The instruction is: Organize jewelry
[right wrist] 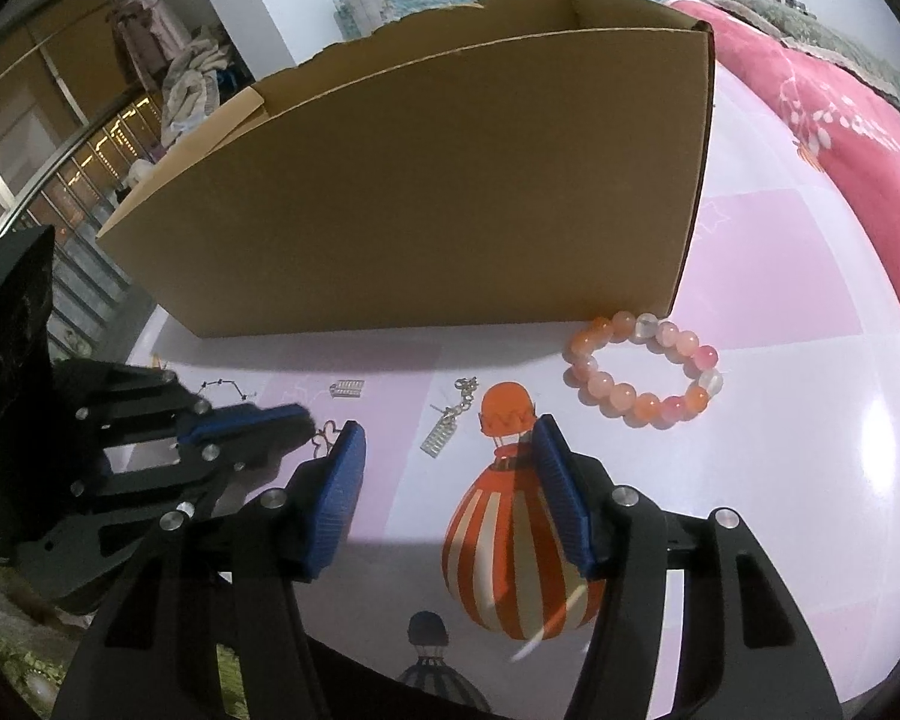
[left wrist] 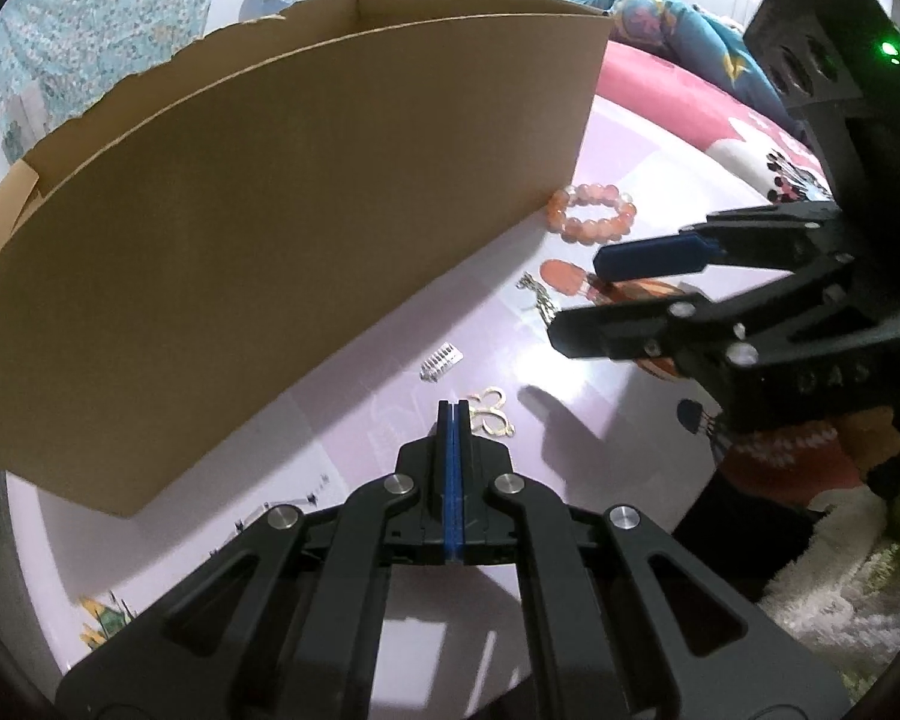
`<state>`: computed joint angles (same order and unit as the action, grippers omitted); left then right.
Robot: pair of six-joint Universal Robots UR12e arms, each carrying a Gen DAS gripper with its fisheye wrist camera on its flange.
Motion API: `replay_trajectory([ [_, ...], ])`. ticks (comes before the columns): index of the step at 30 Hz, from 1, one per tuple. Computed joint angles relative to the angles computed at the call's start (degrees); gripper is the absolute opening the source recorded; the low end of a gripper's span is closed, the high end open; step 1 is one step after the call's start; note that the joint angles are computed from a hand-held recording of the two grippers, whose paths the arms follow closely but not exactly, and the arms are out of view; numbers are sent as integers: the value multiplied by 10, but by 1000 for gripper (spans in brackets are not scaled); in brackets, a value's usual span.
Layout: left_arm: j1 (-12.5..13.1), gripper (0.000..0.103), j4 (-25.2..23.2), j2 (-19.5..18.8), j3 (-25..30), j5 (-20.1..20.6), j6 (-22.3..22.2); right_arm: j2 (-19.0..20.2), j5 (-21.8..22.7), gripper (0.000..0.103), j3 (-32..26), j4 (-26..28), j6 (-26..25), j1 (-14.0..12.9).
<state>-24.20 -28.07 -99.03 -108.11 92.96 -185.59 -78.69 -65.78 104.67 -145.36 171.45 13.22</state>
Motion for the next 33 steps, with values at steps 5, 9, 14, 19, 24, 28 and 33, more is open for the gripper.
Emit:
replay_trajectory([
  [5,1,4,9,9,-11,-31,13,-3,6,57,4,-1,-11,-4],
  [9,0,21,26,10,-14,-27,41,-4,21,57,3,4,-23,-8],
  [14,2,30,21,5,-7,-26,100,-4,25,57,-1,11,-41,-9],
  [19,11,30,8,-3,2,-49,127,-2,27,57,-2,10,-40,-11],
  [24,16,19,1,-5,6,-67,142,-1,26,57,-1,6,-32,-10],
  [28,16,12,-5,-3,7,-66,146,1,26,57,-1,5,-27,-10],
  [33,11,12,0,-5,8,-52,141,-1,25,57,0,3,-26,-10],
])
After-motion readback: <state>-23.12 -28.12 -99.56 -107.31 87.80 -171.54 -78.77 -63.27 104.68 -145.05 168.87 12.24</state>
